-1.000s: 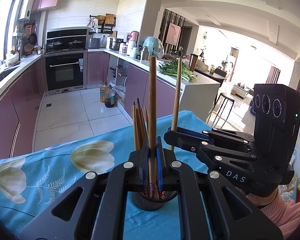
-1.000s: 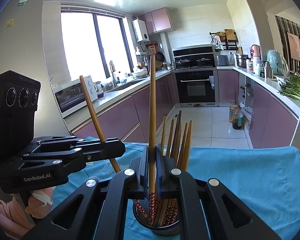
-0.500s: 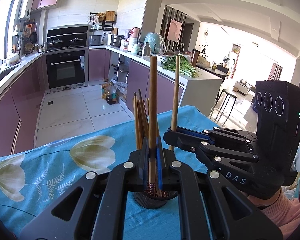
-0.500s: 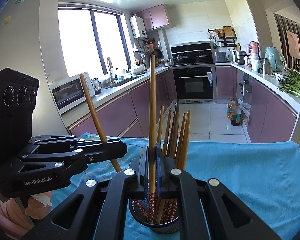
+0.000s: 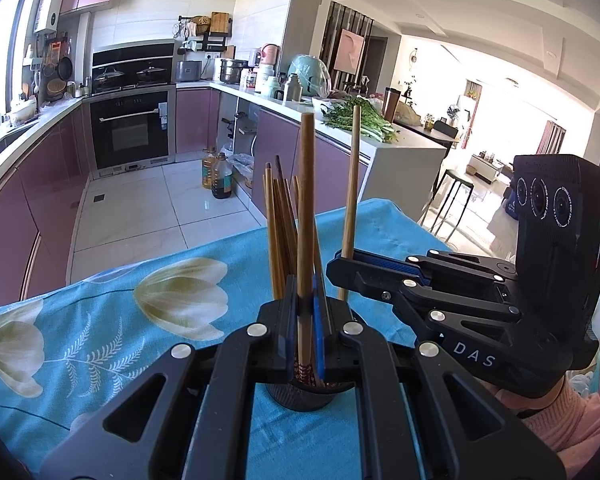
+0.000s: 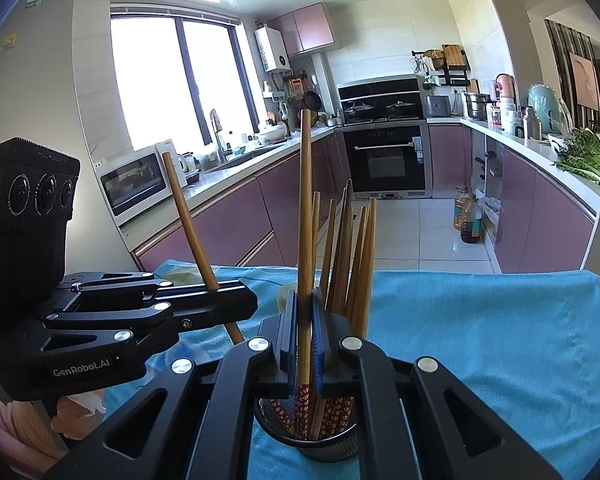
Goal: Organize utensils
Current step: 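Lower the left tool's chopstick into the mesh cup and open while the right tool does likewise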
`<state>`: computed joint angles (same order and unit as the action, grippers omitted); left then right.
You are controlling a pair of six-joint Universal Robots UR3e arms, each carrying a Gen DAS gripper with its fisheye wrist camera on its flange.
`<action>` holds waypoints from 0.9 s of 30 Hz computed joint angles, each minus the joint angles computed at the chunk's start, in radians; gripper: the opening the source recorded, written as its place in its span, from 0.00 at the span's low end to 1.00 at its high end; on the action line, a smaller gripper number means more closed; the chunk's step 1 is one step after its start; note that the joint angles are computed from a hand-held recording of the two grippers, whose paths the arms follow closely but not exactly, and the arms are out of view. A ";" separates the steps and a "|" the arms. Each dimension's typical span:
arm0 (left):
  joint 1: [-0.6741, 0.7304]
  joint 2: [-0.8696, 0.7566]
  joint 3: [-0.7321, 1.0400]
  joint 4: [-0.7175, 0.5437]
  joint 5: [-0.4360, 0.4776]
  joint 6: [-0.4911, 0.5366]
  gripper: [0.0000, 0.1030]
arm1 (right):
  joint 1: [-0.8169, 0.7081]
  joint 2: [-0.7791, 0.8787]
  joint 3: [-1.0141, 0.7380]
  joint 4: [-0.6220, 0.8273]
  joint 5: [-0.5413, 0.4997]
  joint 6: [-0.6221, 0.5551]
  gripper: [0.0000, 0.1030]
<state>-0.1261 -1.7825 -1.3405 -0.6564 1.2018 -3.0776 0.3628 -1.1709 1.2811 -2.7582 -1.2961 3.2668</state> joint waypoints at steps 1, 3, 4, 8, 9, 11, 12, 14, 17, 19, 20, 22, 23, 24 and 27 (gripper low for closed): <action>-0.002 -0.004 0.005 -0.003 0.002 0.001 0.07 | 0.002 0.001 -0.001 0.001 -0.002 0.002 0.06; 0.000 -0.006 0.000 -0.001 0.001 0.004 0.07 | 0.000 0.001 0.003 -0.001 -0.001 0.002 0.06; -0.001 -0.007 0.001 -0.002 0.001 0.004 0.07 | -0.001 0.002 0.003 0.001 0.001 0.002 0.06; -0.003 -0.019 0.005 -0.005 0.005 0.006 0.07 | -0.002 0.003 0.011 0.002 0.004 0.002 0.06; -0.004 -0.023 0.010 -0.009 0.006 0.006 0.07 | -0.003 0.004 0.012 0.002 0.005 0.002 0.06; -0.004 -0.022 0.004 -0.009 0.008 0.009 0.07 | -0.007 0.002 0.020 0.001 0.010 0.001 0.06; -0.005 -0.024 0.005 -0.010 0.010 0.009 0.07 | -0.009 0.002 0.024 0.000 0.011 0.002 0.06; -0.005 -0.027 0.004 -0.010 0.012 0.012 0.07 | -0.009 0.003 0.024 0.002 0.012 0.004 0.06; -0.005 -0.028 0.001 -0.012 0.012 0.015 0.07 | -0.012 0.004 0.025 0.004 0.016 0.002 0.06; -0.007 -0.029 0.008 -0.018 0.013 0.017 0.07 | -0.014 0.008 0.023 0.006 0.019 0.001 0.06; -0.007 -0.029 0.009 -0.019 0.013 0.017 0.07 | -0.016 0.008 0.025 0.006 0.021 0.000 0.06; -0.008 -0.036 0.019 -0.027 0.015 0.019 0.07 | -0.020 0.007 0.031 0.006 0.025 -0.002 0.06; -0.008 -0.037 0.017 -0.026 0.016 0.019 0.07 | -0.021 0.008 0.031 0.007 0.027 -0.003 0.06; -0.009 -0.038 0.016 -0.024 0.018 0.017 0.07 | -0.024 0.004 0.041 0.003 0.031 -0.004 0.06; -0.012 -0.049 0.023 -0.025 0.023 0.014 0.07 | -0.024 0.011 0.037 0.008 0.032 -0.004 0.06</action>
